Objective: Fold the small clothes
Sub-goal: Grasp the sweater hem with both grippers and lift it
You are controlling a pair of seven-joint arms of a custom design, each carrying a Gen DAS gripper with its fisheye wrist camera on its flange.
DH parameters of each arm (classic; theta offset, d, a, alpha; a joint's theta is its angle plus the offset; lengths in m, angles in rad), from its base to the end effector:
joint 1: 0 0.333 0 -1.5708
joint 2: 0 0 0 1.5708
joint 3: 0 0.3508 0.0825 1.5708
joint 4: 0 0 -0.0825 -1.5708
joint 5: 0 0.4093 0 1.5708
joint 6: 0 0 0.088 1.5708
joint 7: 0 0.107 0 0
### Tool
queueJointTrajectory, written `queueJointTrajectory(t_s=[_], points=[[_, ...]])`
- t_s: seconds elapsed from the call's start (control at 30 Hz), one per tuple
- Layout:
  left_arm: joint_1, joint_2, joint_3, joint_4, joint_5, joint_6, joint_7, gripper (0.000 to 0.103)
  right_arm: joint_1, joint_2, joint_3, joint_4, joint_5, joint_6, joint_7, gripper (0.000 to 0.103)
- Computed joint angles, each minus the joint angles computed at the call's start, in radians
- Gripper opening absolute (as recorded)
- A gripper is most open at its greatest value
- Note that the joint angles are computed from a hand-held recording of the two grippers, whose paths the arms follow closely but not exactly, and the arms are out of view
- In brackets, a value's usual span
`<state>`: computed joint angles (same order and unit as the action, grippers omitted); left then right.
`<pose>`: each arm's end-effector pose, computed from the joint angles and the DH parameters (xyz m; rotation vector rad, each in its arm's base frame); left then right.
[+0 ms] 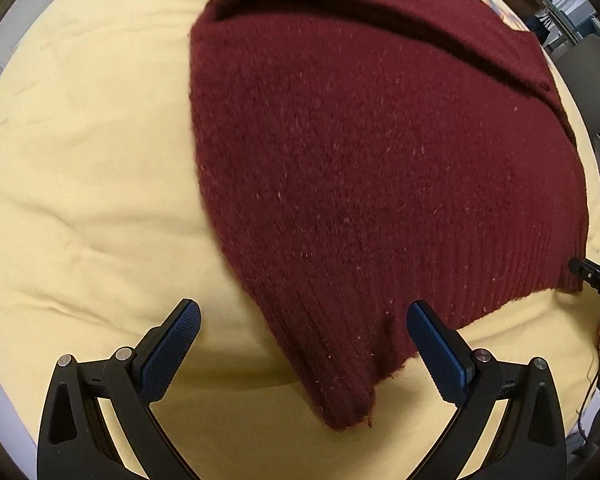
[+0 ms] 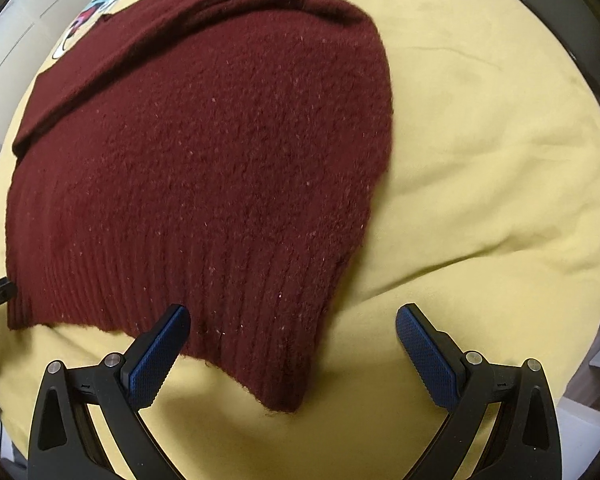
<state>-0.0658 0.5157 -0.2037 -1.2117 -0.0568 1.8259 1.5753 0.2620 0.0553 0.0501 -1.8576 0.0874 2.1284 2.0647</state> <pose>0.7395 -0.1689 0.5237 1.9076 -2.4091 0.2774 0.5928 0.1947 0.5336 -1.8197 2.2725 -0.0068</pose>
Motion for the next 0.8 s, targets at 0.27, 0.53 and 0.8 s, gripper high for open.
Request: queueJointTrajectory(t_s=[0.27,0.53,0.8], points=[[0.006,0.016,-0.001,-0.003,-0.006,-0.046,0.006,0.080,-0.007,0.016,-0.003,0.010,0.050,0.026,-0.030,0.099],[0.046,0.037,-0.033,0.034,-0.124,-0.109,0.046,0.017,-0.028,0.004,-0.013,-0.011,0.111,0.006,-0.056,0.048],[0.044,0.030,-0.035,0.068,-0.147,-0.115,0.085,0.011,-0.042,-0.023,-0.013,-0.033,0.254,0.031,-0.138,0.013]])
